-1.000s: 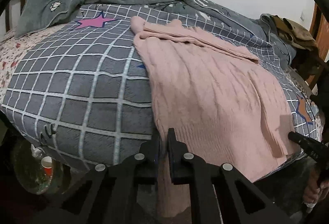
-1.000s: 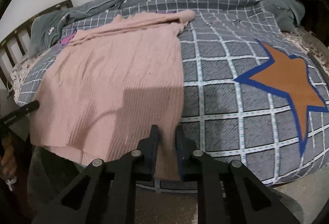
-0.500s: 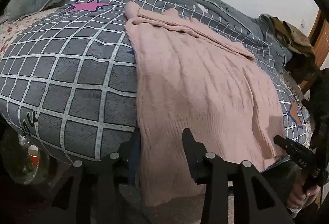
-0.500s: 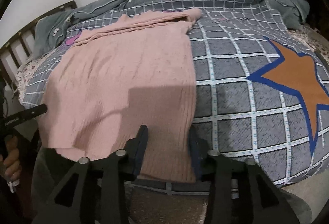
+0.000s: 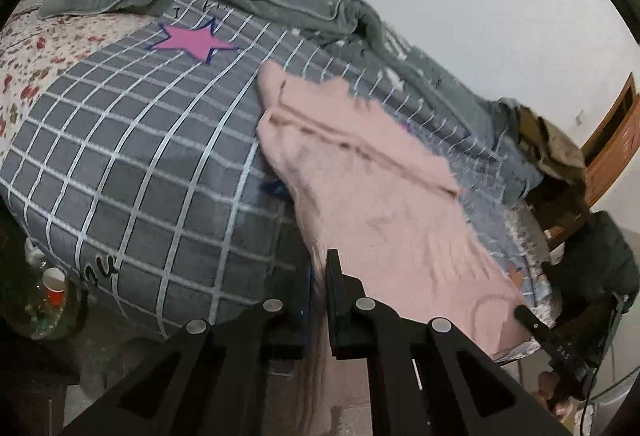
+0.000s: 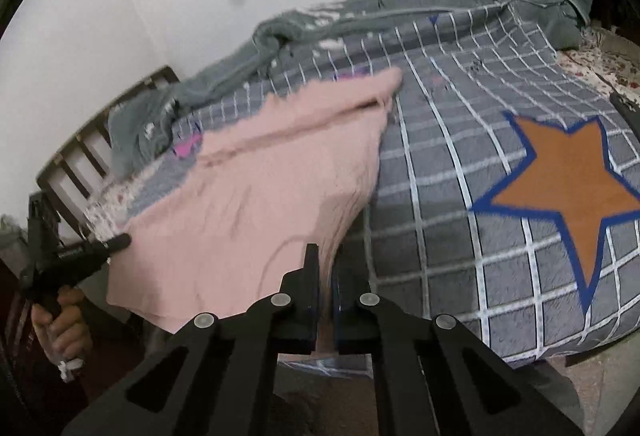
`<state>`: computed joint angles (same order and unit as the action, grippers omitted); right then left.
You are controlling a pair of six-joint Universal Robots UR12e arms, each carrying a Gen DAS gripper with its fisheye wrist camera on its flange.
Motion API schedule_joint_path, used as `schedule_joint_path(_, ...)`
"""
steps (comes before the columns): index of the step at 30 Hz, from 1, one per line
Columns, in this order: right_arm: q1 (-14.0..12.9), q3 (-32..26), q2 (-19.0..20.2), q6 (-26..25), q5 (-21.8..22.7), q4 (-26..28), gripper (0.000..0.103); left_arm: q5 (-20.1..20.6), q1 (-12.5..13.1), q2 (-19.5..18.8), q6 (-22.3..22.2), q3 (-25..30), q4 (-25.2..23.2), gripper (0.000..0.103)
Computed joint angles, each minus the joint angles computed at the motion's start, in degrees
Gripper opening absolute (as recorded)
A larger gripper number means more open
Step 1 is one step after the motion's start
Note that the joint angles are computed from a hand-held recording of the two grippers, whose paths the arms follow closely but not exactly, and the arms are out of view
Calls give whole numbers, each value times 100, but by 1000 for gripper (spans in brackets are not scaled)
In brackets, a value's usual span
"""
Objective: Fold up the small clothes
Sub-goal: 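Lift the hem with both grippers and fold it toward the collar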
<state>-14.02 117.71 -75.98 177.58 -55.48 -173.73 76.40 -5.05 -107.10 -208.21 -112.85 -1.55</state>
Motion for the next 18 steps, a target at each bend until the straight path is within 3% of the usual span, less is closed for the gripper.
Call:
schedule_joint_path(9, -16, -246, -74, 364, 283, -93, 5, -34, 36, 60, 10, 286, -186, 7)
schedule_joint_path(18, 6, -783, 162, 944, 667, -134, 5, -84, 132, -116, 27, 761, -235, 7)
